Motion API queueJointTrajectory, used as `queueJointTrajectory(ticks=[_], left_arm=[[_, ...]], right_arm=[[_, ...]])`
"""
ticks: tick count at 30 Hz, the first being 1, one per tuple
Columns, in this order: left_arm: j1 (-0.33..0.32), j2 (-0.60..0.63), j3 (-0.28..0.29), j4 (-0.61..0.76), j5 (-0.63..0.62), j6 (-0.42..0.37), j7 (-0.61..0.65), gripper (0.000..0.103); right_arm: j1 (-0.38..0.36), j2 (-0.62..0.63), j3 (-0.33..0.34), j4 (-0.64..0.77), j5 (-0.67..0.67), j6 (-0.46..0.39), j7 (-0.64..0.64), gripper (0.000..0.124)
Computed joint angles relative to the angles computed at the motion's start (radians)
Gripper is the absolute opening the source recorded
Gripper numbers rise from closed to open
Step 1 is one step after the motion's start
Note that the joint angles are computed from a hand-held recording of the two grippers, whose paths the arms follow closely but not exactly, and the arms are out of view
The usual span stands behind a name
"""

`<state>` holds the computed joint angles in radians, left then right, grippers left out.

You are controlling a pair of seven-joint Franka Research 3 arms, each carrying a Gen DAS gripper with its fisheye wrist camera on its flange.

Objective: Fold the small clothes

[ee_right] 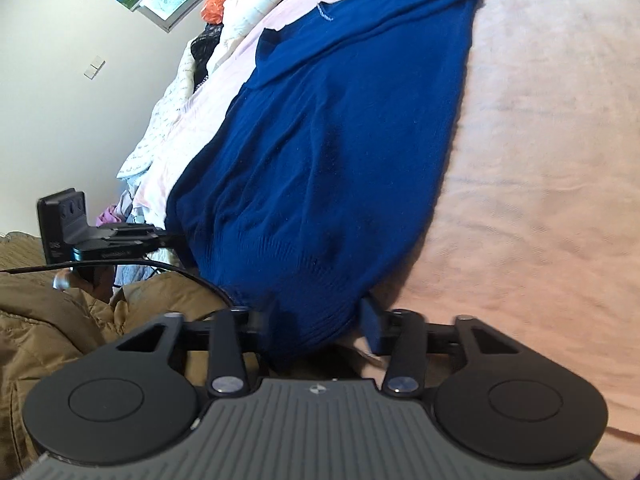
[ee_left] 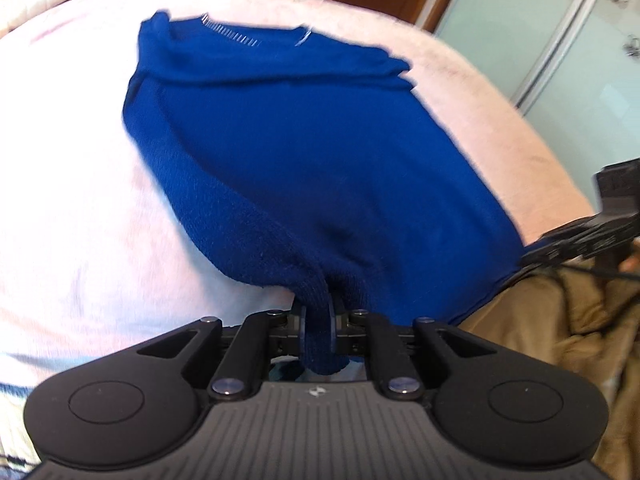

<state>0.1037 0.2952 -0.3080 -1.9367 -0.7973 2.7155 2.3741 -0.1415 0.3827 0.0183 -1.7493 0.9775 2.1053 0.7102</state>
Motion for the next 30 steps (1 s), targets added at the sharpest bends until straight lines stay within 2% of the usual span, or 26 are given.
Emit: queueJointTrajectory(ticks=[1,5,10,15,18,20,23,25,27,28,30], left_arm=[[0.011,-0.006,-0.010,0.002,-0.024,-0.005,0.026,0.010],[0.029,-0.009,-0.024,0.032,-0.125,-0.044,0.080,0.010],[0.024,0.005,-0.013,0.074,-0.273,-0.062,0.153,0.010],[0.001,0.091,-0.016,0.171,-0.291,-0.001,0.159,0.010],[-0.005,0.183,-0.028,0.272,-0.260,0.037,0.098,0.010],[-0.037,0.249,-0.006,0.347,-0.168,0.054,-0.011,0.010],[-0.055,0.328,0.004,0.432,-0.075,0.035,-0.127,0.010],[-0.042,0.358,-0.011,0.462,-0.040,-0.007,-0.175,0.010],[-0.014,0.371,-0.045,0.462,-0.037,-0.010,-0.187,0.010],[-0.003,0.374,-0.059,0.458,-0.030,-0.005,-0.193,0.010],[0.014,0.381,-0.073,0.460,-0.002,-0.014,-0.225,0.010]], right_arm=[[0.004,0.000,0.001,0.002,-0.009,0.003,-0.007,0.023],[0.001,-0.011,0.008,-0.009,0.030,0.017,-0.030,0.010],[-0.031,0.000,0.018,0.024,0.154,-0.005,-0.060,0.009],[-0.026,0.044,0.030,0.090,0.220,0.054,-0.081,0.009],[-0.028,0.112,0.045,0.164,0.245,0.100,-0.063,0.009],[-0.016,0.166,0.051,0.226,0.223,0.161,-0.036,0.009],[-0.017,0.266,0.070,0.336,0.162,0.181,0.045,0.009],[-0.015,0.291,0.082,0.357,0.135,0.213,0.117,0.015],[-0.053,0.301,0.121,0.350,0.160,0.184,0.129,0.019],[-0.070,0.296,0.136,0.336,0.177,0.175,0.120,0.032],[-0.098,0.285,0.156,0.311,0.211,0.145,0.093,0.045]])
